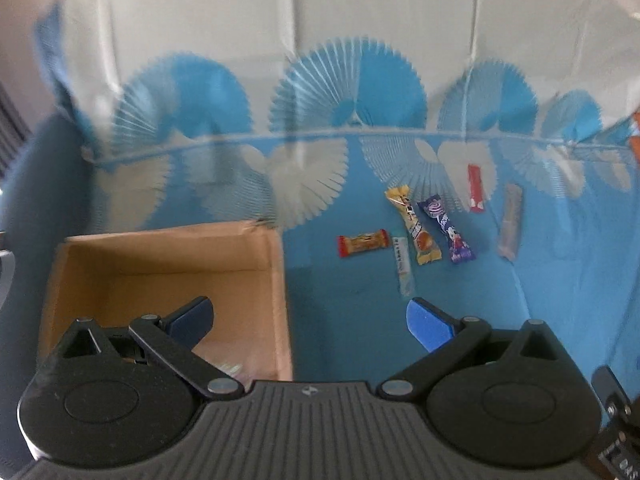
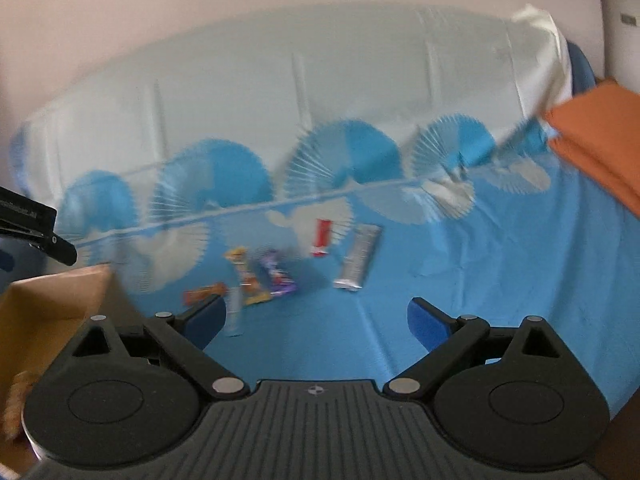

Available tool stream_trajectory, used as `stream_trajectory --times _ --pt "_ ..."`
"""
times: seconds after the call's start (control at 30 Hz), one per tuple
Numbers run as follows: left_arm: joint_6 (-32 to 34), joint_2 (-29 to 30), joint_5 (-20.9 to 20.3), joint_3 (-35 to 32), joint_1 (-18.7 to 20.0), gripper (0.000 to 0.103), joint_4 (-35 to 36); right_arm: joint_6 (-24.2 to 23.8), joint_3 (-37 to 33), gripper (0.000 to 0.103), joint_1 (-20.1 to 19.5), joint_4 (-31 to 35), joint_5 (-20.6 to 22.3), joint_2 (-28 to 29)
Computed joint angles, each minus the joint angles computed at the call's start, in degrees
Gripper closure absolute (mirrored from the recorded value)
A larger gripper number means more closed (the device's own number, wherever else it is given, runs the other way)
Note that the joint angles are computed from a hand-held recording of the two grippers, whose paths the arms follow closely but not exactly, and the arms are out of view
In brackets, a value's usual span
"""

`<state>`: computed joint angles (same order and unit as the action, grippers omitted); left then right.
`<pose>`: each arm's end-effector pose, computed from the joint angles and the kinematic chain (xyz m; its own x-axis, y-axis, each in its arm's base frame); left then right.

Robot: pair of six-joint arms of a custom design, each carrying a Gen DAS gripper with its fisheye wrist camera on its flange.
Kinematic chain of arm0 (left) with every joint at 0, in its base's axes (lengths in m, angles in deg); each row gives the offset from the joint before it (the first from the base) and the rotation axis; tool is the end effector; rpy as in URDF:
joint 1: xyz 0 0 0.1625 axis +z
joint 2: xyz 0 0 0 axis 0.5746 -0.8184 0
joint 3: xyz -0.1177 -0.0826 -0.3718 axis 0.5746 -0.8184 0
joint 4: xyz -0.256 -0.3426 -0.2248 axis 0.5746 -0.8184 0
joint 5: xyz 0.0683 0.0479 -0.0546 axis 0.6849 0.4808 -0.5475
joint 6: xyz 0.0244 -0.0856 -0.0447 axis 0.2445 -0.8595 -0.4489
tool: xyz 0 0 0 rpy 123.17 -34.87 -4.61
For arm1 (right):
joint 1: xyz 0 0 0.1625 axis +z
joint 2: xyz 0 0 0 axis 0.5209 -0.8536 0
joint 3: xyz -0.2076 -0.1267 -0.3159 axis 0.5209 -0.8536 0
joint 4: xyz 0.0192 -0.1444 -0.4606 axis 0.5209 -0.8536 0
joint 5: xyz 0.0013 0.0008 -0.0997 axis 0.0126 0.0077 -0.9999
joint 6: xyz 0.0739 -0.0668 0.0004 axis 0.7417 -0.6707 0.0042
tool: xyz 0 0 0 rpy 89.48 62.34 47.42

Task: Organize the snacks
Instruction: 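Move both tools back toward the remaining candy bars, then grasp the yellow candy stick with left gripper while right grasps the silver stick packet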

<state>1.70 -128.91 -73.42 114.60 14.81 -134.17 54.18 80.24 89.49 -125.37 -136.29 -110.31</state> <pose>-0.3238 -0.7078 0.3282 -0.6267 0.2561 -0.7360 0.5367 0.8266 -0.1693 0.3348 -0.4727 0.2016 -0.7607 0.3916 0.5177 -0.3430 0.4346 -0.8327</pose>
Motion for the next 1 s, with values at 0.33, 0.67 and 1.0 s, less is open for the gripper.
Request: stream_trajectory --times 0.33,0.67,1.0 --pt "4.5 25.0 -0.8 -21.7 6.0 0.0 -1.7 3.6 -8.7 0.005 -18.2 6.6 12.1 2.8" --pt "7.2 39.8 0.2 -38.8 8.9 0.0 2.1 1.7 -21.6 0.005 -25.4 13.9 16.4 11.1" --pt "9.9 42.1 -3.1 -41.6 9.8 0.066 0.0 -14.1 -27.5 0.023 -25.9 4.2 15.4 17.5"
